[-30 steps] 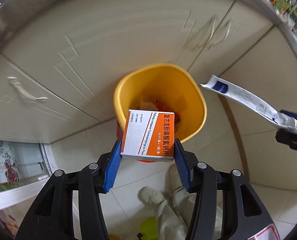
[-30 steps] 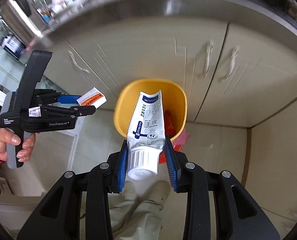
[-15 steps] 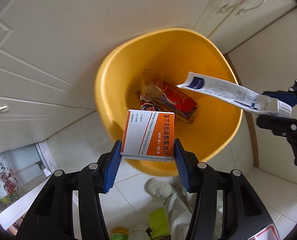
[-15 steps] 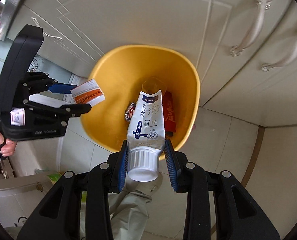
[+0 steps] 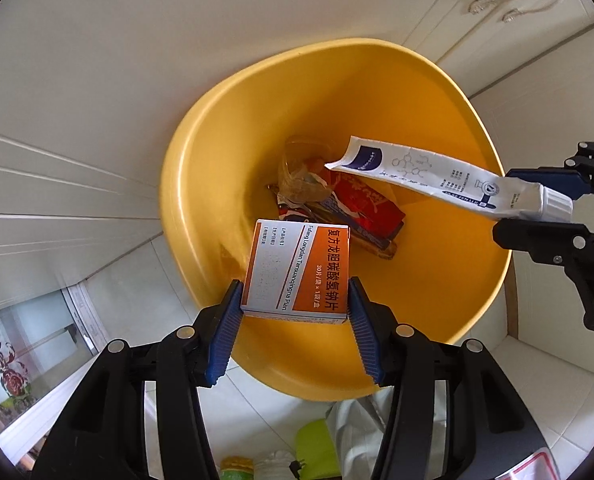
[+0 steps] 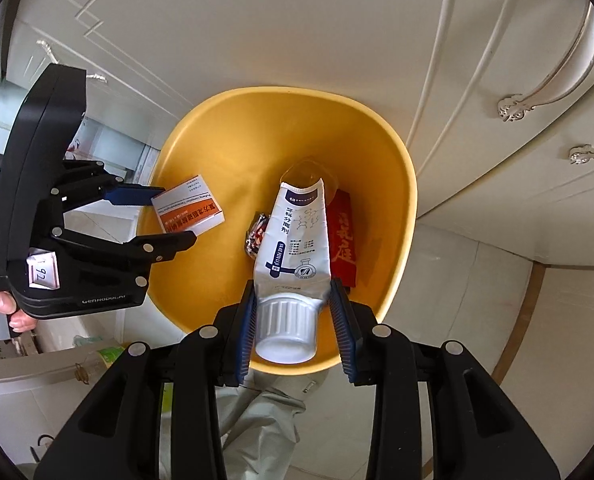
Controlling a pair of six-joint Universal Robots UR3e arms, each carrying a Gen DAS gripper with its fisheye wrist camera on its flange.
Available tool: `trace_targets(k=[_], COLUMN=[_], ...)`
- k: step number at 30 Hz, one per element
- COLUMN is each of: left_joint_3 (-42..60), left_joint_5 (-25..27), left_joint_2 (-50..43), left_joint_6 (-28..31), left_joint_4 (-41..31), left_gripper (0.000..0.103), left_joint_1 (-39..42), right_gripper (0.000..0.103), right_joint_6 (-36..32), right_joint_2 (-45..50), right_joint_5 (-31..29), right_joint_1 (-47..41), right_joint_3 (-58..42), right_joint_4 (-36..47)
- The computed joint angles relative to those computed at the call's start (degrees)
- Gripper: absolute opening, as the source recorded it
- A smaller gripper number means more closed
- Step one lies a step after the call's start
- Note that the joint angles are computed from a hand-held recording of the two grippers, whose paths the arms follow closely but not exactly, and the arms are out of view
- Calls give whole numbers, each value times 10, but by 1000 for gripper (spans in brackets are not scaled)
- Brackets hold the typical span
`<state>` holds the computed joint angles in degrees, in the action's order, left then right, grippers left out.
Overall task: Collect trash
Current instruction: 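Open both tools to drop the box and tube into the bin, then raise both tools from the bin back toward the counter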
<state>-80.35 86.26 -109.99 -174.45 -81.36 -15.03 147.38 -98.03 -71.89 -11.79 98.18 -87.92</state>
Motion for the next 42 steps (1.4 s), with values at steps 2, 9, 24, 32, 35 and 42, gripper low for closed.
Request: trace_targets(k=[2, 9, 24, 32, 35, 42], left_joint_3=[1, -20, -1, 42, 70, 168], left_joint_5=[-4, 3, 10, 13, 16, 20], left_joint_2=[2, 27, 77, 135, 159, 200], left_joint_6=[-2, -8, -12, -21, -27, -68], left_joint_4=[3, 29, -22, -100, -141, -232], left_gripper=[52, 80, 80, 80, 80, 80], left_joint_1=[2, -4, 0, 8, 9, 4], right_gripper=[39, 68, 68, 68, 68, 68], right_joint_6=[-7, -18, -3, -17, -27, -70], right_joint_2=[-5, -36, -57, -81, -89, -83], right_joint_5=[9, 41, 42, 61, 70, 92], right_joint_1=[-11, -50, -67, -90, -100, -157], right_joint_3=[3, 0, -68, -175, -228, -416], right_joint_4=[5, 34, 109, 229, 282, 445])
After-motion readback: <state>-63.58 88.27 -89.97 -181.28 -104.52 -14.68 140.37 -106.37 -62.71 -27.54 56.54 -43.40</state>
